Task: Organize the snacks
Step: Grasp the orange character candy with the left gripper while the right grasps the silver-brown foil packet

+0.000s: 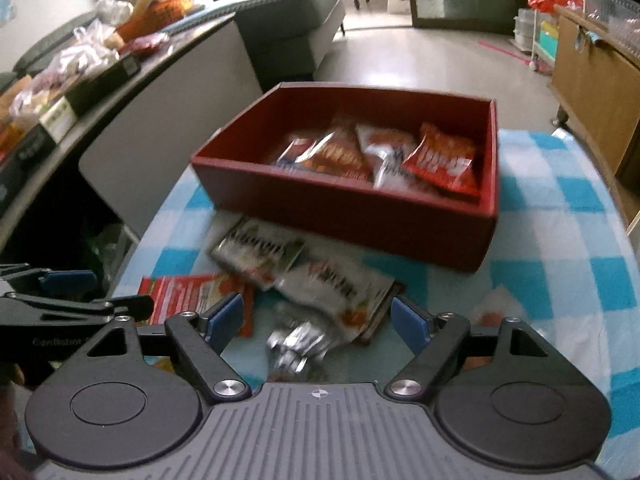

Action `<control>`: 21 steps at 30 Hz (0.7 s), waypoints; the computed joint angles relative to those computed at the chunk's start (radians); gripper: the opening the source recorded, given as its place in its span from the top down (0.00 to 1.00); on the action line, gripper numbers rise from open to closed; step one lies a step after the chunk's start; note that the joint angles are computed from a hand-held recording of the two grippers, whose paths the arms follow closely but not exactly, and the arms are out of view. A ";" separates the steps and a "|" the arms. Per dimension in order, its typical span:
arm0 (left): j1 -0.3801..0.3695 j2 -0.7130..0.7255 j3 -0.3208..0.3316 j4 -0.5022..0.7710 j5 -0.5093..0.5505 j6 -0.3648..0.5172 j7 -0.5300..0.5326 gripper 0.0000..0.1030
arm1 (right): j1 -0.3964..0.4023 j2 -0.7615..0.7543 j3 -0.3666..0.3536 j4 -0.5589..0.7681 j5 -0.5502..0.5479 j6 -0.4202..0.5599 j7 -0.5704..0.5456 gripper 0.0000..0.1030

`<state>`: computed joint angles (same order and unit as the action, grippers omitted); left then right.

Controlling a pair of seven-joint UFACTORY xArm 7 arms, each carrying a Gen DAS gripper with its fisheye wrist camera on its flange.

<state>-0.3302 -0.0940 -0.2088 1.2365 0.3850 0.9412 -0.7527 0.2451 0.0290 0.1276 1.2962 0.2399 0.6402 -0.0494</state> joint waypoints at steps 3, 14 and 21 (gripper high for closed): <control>-0.006 -0.019 -0.004 -0.026 -0.016 0.014 0.022 0.33 | 0.008 -0.031 0.005 -0.045 0.006 0.008 0.008 0.16; -0.023 0.014 -0.009 -0.029 -0.046 0.045 0.118 0.30 | 0.015 -0.129 -0.014 -0.162 0.077 0.046 0.021 0.13; -0.038 0.065 0.004 -0.010 -0.072 0.015 0.183 0.26 | 0.005 -0.134 -0.026 -0.166 0.086 0.048 0.037 0.13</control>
